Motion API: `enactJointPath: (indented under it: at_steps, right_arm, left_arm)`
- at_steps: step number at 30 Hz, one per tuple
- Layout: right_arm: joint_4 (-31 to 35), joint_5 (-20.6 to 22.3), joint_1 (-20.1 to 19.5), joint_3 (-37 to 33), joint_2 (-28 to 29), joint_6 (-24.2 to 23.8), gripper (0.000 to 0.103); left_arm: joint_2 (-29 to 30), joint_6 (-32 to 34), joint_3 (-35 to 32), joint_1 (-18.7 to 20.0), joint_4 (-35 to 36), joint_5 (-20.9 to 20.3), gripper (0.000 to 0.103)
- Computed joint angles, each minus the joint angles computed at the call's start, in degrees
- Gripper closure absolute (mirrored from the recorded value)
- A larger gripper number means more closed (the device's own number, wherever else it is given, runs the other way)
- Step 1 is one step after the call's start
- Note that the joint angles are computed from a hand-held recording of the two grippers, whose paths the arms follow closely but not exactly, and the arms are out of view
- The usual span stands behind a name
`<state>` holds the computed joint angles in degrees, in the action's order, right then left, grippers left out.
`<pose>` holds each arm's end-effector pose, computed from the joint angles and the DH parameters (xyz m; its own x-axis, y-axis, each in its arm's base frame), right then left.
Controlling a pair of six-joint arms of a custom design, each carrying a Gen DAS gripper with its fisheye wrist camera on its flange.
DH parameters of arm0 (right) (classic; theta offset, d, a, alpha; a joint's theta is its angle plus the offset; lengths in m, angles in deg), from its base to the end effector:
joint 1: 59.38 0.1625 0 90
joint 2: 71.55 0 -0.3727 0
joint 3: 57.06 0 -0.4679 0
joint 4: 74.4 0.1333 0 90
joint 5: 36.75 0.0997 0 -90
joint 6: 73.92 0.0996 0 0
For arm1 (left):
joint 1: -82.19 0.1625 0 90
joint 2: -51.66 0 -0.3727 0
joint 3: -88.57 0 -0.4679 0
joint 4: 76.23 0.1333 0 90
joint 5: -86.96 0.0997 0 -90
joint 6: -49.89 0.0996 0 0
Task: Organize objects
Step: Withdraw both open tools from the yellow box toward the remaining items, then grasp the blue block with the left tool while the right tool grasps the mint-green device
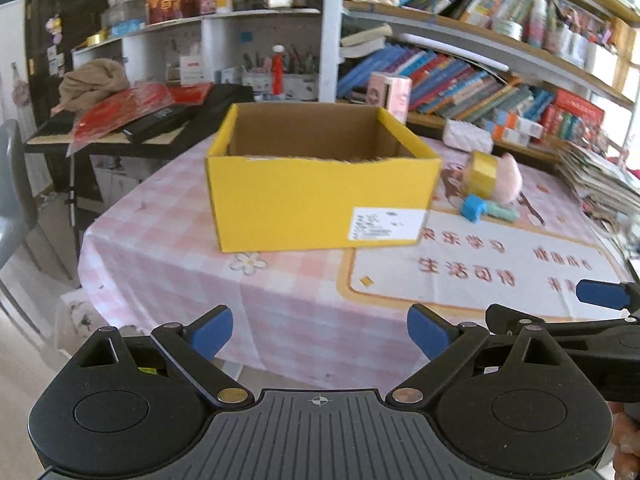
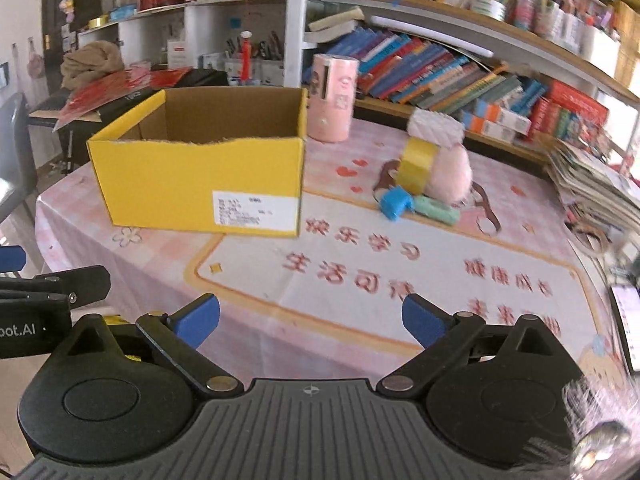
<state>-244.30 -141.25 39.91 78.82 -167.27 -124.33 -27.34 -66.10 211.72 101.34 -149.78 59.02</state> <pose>0.1810 -0.4352 0.2212 -0.5297 -0.5837 0.6154 -0.8353 0.4849 -0.2591 -0.3196 -0.3452 0.0927 -0.6681 -0.4494 -0.5931 0.3122 0.5542 -0.7716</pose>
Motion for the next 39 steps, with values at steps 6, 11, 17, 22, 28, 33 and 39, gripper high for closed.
enactJointPath:
  at_steps: [6,11,17,22,28,33,39]
  right_arm:
    - [-0.4,-1.2,-1.8,2.3,-4.1,0.6,0.004]
    - [0.1,-1.8,-2.8,1.2,-3.6,1.7,0.004]
    - [-0.9,-3.2,-4.4,-2.6,-0.5,-0.3,0.004]
    - [-2.6,-5.4,-6.1,-7.2,3.2,0.6,0.004]
    - [-2.4,-6.5,-7.7,-12.8,7.4,1.0,0.004]
    - [-1.8,-6.2,-8.3,-18.3,11.9,1.5,0.004]
    - [-0.9,-4.3,-8.9,-24.5,16.2,1.6,0.005]
  left_arm:
    - [1.4,7.8,0.8,-0.2,-8.1,-0.1,0.007]
    - [3.0,13.6,0.2,1.2,-14.1,1.0,0.007]
    - [8.3,25.1,-2.8,5.2,-27.2,2.9,0.007]
    - [14.3,42.4,-5.6,8.3,-44.5,3.9,0.007]
    - [20.7,56.0,-10.3,11.7,-57.6,3.7,0.007]
    - [25.3,63.7,-14.5,13.7,-64.5,5.1,0.007]
    - [29.6,67.2,-19.8,15.4,-66.6,7.0,0.007]
